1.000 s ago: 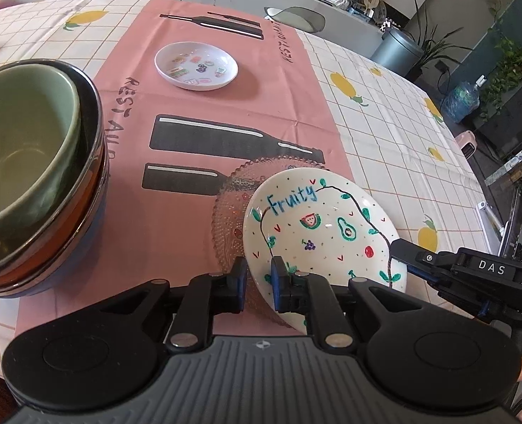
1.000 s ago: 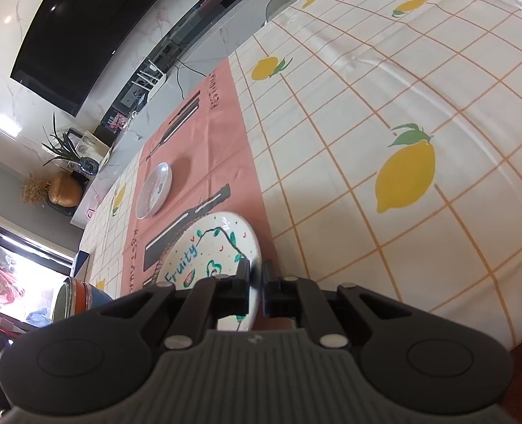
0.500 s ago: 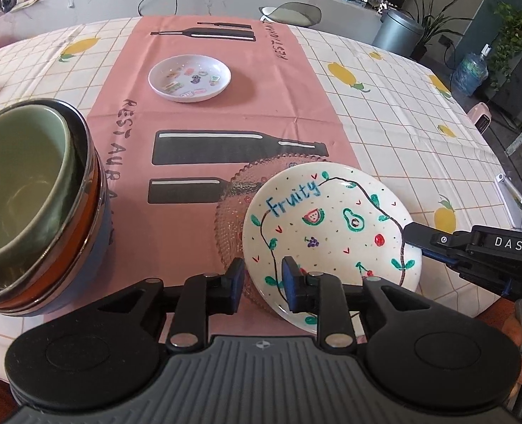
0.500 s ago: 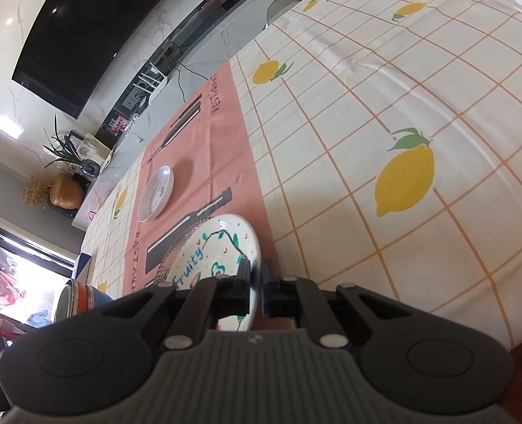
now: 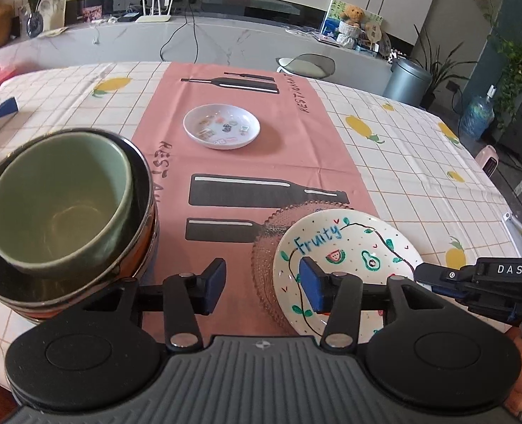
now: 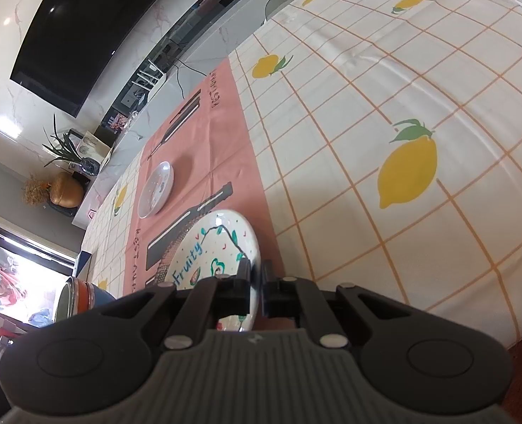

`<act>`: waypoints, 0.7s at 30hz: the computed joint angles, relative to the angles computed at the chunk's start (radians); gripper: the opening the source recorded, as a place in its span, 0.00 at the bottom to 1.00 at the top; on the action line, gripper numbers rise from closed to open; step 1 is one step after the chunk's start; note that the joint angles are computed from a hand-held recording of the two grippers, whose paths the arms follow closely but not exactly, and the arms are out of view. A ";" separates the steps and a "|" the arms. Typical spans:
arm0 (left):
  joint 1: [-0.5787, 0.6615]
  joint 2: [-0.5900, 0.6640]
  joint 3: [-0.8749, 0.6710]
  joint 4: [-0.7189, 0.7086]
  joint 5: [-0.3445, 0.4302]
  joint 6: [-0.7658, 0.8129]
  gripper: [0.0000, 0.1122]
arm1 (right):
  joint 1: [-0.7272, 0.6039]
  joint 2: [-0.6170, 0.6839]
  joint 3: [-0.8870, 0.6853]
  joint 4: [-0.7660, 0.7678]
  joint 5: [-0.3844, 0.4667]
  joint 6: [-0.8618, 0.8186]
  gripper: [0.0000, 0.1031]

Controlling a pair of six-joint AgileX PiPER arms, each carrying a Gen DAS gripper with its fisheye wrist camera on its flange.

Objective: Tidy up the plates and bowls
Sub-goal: 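Open both grippers to release the Fruity plate on the glass plate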

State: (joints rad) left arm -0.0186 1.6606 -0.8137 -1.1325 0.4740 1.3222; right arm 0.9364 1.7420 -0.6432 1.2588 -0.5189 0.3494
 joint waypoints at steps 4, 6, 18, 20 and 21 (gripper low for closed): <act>0.017 0.021 0.007 -0.057 0.009 0.048 0.50 | 0.015 -0.008 -0.024 0.128 -0.002 -0.142 0.16; 0.031 0.027 0.016 -0.108 0.031 0.107 0.51 | 0.031 -0.016 -0.035 0.217 -0.011 -0.230 0.29; 0.055 0.074 0.005 -0.100 0.087 0.085 0.49 | 0.083 0.008 -0.073 0.280 -0.046 -0.300 0.06; 0.062 0.086 -0.003 -0.095 0.108 0.080 0.36 | 0.081 0.016 -0.086 0.300 -0.047 -0.331 0.05; 0.066 0.095 -0.011 -0.086 0.123 0.073 0.34 | 0.083 0.018 -0.091 0.313 -0.049 -0.344 0.03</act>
